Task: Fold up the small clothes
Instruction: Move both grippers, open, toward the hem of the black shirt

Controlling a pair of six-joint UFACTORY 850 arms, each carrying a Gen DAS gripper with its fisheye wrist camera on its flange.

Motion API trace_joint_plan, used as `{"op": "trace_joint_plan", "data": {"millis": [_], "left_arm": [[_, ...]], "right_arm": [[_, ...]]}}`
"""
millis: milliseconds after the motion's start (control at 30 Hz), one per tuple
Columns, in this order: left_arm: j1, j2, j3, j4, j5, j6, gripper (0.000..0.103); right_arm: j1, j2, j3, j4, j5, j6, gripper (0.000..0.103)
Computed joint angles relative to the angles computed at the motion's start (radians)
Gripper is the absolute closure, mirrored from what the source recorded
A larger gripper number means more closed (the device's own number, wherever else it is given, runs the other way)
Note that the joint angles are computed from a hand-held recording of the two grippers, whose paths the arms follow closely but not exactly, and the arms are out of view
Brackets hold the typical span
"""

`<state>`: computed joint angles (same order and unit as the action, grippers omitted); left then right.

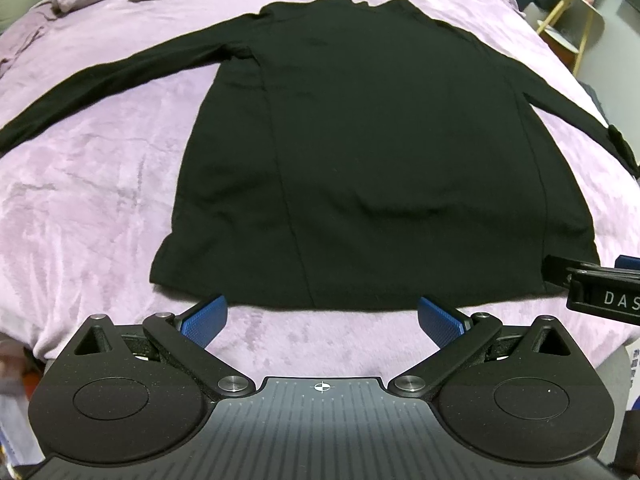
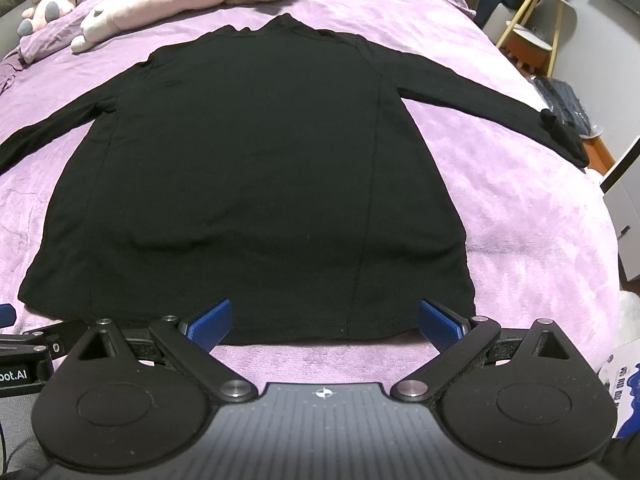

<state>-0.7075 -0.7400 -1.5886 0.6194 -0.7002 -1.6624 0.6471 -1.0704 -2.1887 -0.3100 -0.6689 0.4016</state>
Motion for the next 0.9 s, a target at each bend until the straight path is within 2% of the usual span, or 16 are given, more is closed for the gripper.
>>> {"op": "trace_joint_plan", "data": {"millis": [900], "left_arm": [[-0.003,-0.004,0.006,-0.001,0.011,-0.007,0.0]], "right_arm": [[-0.001,0.001,0.006,0.004,0.002,0.002,0.004]]}}
